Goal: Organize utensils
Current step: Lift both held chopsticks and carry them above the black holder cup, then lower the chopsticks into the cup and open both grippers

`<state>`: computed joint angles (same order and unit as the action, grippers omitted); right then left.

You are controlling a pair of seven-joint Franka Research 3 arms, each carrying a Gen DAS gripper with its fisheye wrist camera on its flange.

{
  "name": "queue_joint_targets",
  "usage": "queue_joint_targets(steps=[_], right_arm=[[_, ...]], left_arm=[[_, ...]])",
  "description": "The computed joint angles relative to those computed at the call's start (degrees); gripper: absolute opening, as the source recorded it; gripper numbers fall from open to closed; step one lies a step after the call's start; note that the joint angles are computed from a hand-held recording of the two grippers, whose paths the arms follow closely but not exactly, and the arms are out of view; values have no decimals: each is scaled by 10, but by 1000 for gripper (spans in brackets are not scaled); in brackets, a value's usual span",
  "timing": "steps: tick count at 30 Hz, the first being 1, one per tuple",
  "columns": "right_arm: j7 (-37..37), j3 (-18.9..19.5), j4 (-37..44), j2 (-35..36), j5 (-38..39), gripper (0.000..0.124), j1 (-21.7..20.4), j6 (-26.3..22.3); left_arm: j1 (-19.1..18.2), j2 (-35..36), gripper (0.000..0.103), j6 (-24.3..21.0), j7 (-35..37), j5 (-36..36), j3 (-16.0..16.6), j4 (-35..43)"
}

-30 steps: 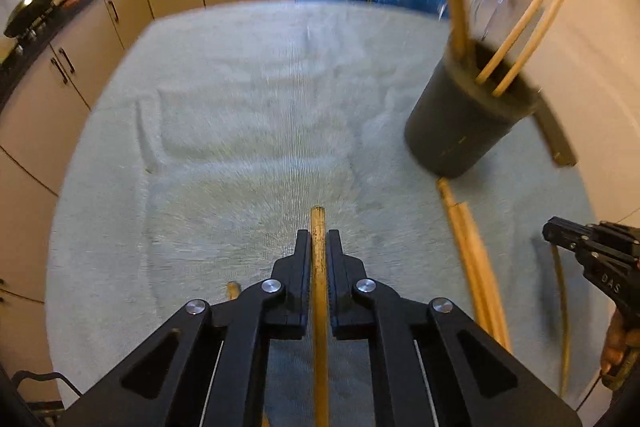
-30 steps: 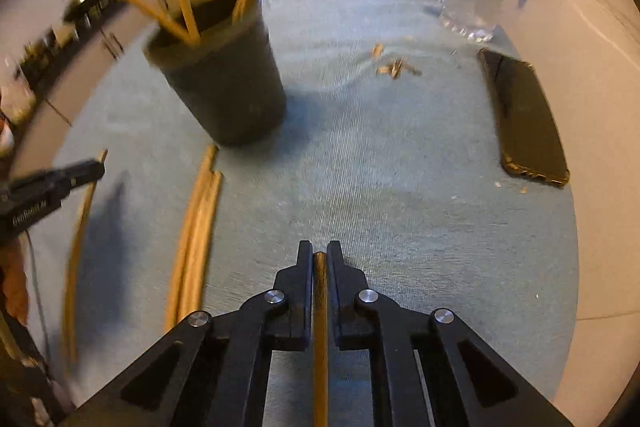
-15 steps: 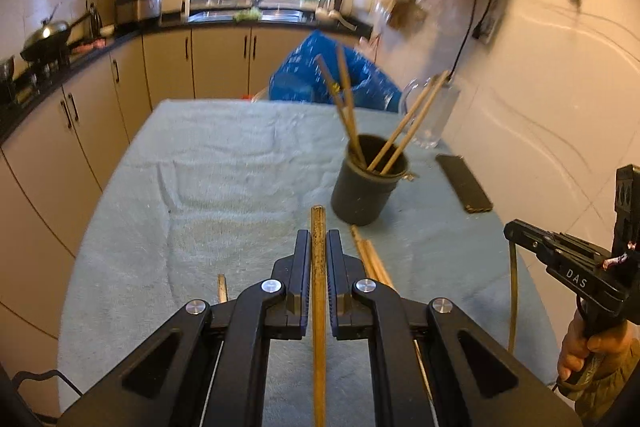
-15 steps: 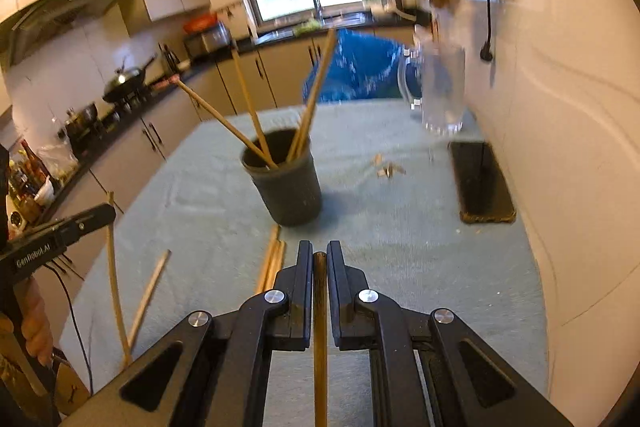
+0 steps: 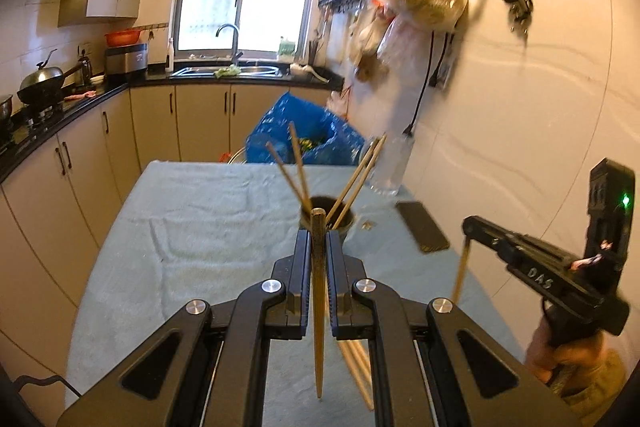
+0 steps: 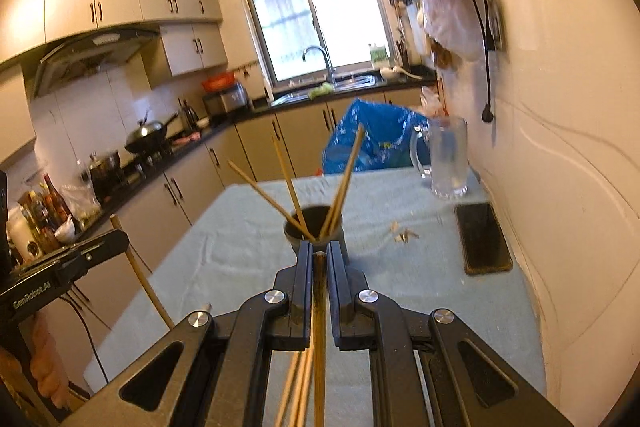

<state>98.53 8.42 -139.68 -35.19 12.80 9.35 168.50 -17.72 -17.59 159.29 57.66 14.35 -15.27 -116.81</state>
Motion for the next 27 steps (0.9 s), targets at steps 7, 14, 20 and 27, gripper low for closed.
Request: queue_joint_targets(steps=[7, 14, 20, 27], right_arm=[[16, 3, 51, 44, 0, 7, -12, 33], [51, 27, 147, 116, -29, 7, -60, 62], [107, 57, 250, 192, -90, 7, -113, 79], [334, 211, 319, 269, -358, 7, -300, 86]], left_arm=[[4, 45, 7, 1, 5, 5, 0, 68], [22, 147, 7, -31, -36, 69, -11, 218], [-7, 272, 7, -67, -90, 131, 13, 397], [-54, 419, 7, -142, -70, 120, 44, 577]])
